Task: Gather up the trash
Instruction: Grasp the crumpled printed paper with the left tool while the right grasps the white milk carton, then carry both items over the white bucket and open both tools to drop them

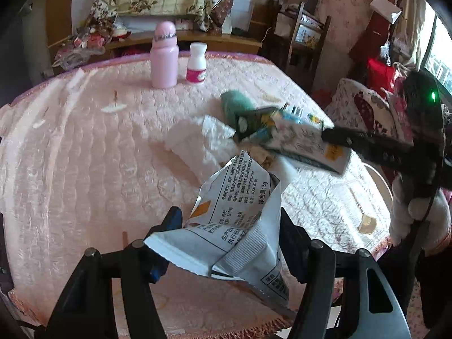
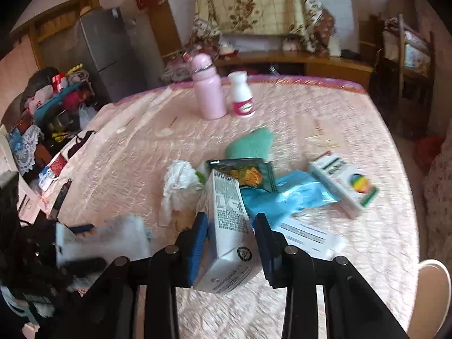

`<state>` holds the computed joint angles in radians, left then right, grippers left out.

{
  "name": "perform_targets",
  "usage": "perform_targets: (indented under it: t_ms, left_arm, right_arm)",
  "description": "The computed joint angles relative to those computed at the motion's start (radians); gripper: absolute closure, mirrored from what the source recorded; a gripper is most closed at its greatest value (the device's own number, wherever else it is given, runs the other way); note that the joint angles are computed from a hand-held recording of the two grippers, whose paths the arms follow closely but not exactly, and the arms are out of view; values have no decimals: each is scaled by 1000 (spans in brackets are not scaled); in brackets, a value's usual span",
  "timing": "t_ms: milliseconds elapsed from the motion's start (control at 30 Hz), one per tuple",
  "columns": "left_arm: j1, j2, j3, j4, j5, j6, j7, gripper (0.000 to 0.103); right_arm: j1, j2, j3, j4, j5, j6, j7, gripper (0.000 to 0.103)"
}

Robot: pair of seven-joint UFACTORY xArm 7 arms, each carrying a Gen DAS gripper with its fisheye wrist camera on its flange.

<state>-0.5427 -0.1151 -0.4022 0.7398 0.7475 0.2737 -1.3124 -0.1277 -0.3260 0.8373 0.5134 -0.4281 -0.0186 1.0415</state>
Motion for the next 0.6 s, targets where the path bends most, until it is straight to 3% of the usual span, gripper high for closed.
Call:
perform_targets:
  t_ms: [33,100,133,267,333,400,467,500,600]
  left_arm:
    - [-2,-1,-1,6,2,3,4,36]
    - [-8,3,-4,22,-3,8,17,36]
    - [-11,8,-5,30,-4,7,21,36]
    - [-30,34,-6,50,4,9,14,36]
    - [-44,50,-1,61,-3,17,18,36]
    - [-55,57,9,63,-6,14,19,36]
    - [-66,61,15,68,-7,14,19,36]
    - [-71,65,16,75,-3,19,19,36]
    - [-87,82,22,104,14,34,21,36]
  right_arm:
    - [53,-22,-50,-21,16,1,-7,66]
    - [242,-27,-233,-61,76,26,-68,66]
    - [304,-28,-289,-78,114,39,-102,66]
    - [409,3,-377,-88,138,99,-158,65]
    - [398,39,-373,-90,127,89,-153,64]
    - [371,70,-363,-93,110,58,-127,40]
    - [330,109,-347,-95,97,8,-97,40]
    - [348,135,-374,-95,106,-19,-107,40]
    - [255,146,-284,-118,131,-100,-104,43]
